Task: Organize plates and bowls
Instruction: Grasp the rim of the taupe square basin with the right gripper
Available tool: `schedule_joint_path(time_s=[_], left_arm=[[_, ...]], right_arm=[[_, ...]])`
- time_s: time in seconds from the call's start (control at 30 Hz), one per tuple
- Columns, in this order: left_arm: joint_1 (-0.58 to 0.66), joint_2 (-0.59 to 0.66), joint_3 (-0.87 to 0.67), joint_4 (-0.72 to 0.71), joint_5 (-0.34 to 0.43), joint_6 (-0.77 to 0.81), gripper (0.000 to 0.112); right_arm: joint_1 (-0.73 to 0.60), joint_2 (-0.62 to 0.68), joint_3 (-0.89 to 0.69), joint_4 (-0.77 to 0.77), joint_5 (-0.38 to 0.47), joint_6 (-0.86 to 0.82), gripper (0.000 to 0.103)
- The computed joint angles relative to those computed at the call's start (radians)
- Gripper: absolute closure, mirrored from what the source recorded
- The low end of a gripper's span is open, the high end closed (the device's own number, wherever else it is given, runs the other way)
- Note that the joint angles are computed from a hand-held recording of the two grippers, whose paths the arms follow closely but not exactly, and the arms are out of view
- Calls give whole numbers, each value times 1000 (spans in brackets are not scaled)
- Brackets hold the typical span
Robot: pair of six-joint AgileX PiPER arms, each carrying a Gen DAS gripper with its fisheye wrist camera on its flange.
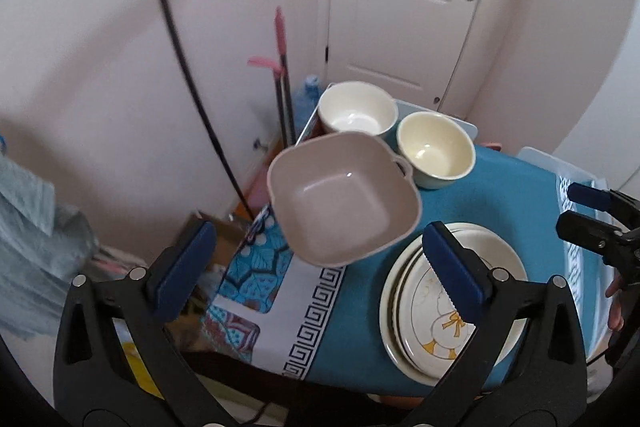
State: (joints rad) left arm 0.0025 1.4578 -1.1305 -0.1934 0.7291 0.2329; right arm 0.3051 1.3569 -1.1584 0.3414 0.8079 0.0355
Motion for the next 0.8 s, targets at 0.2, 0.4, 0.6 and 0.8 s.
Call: schedule_joint_path(time_s=[0.2, 0.4, 0.6, 0.8], left_arm=[[129, 155, -78, -185, 77, 152, 10], [168, 343, -174, -247, 131, 184, 10], [144, 452, -220, -182, 71, 141, 10], [127, 511, -246, -196, 43, 184, 17]], right_arm=[[49, 224, -187, -22, 47, 14, 0], [73, 476, -392, 15, 135, 26, 0], [82, 645, -522, 59, 172, 19, 5], [94, 706, -533, 67, 133, 35, 42]])
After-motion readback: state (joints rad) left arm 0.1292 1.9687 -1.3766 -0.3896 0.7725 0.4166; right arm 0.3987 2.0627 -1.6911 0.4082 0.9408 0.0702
